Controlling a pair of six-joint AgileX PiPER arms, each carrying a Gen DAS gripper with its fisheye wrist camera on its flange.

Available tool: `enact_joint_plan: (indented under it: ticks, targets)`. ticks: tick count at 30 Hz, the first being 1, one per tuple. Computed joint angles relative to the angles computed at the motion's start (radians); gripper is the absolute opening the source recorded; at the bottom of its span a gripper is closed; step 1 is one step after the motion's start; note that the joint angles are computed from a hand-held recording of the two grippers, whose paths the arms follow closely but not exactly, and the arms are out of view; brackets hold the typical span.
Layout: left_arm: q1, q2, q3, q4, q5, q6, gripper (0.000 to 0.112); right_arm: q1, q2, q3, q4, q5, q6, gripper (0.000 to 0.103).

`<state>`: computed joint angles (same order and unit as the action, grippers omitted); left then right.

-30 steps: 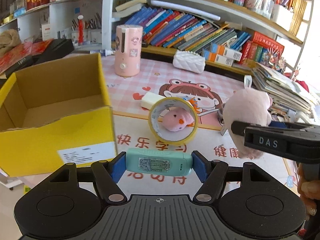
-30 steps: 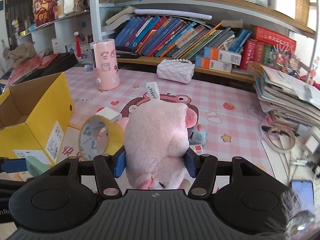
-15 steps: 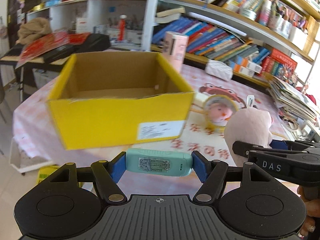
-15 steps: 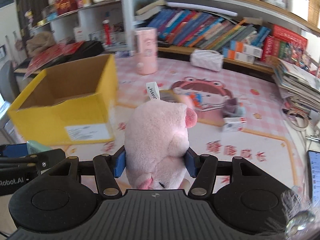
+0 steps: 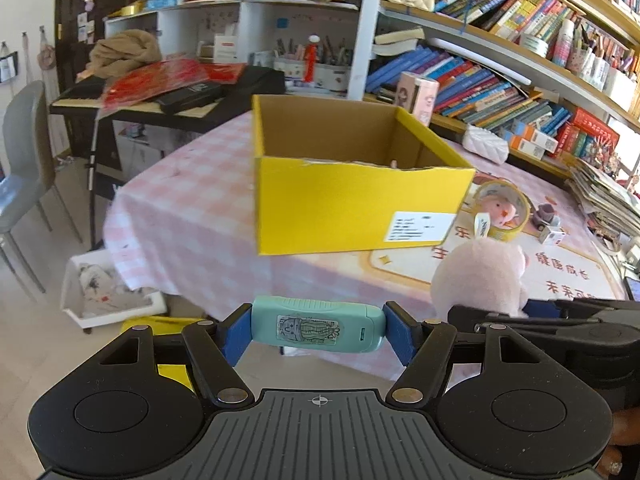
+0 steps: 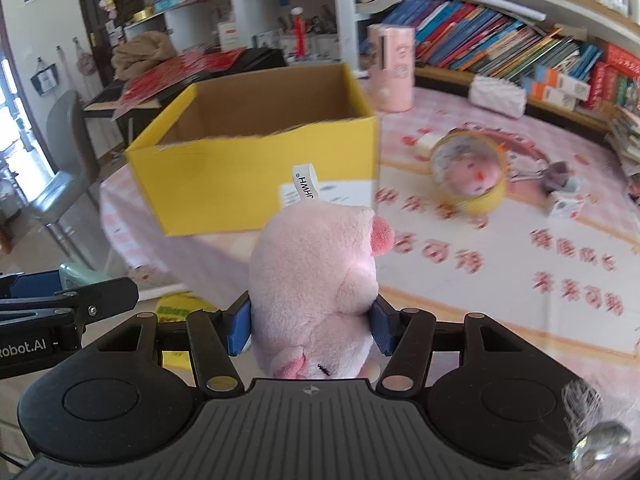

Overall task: Organize objects
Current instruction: 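Carry the eraser and pig with both grippers over the yellow box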

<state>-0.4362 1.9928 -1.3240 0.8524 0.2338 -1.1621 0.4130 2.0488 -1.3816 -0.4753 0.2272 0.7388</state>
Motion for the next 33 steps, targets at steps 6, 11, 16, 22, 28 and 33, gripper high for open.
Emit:
enact_joint_plan:
  ticks: [6,11,16,22,28,33]
  targets:
    - [0.025,-0.042,0.065,0.125,-0.035,-0.114,0.069,0.046,0.002,-0.006,0.026,0.011,-0.013,0.056]
    - [0.036,-0.050,0.079,0.176,-0.068,-0.148,0.069,0.057,-0.003,-0.009,-0.024,0.026,0.044,0.056]
    - [0.041,-0.044,0.071,0.149,-0.092,-0.108,0.069,0.056,-0.009,-0.005,-0.074,0.037,0.102,0.056]
    - [0.048,-0.048,0.077,0.229,-0.107,-0.186,0.069,0.058,-0.005,-0.020,-0.095,0.047,0.119,0.056]
    - [0.058,-0.047,0.074,0.205,-0.121,-0.152,0.069,0.063,0.004,-0.034,-0.101,0.055,0.122,0.056]
    - [0.063,-0.042,0.064,0.175,-0.134,-0.106,0.069,0.068,0.005,-0.038,-0.136,0.063,0.162,0.056]
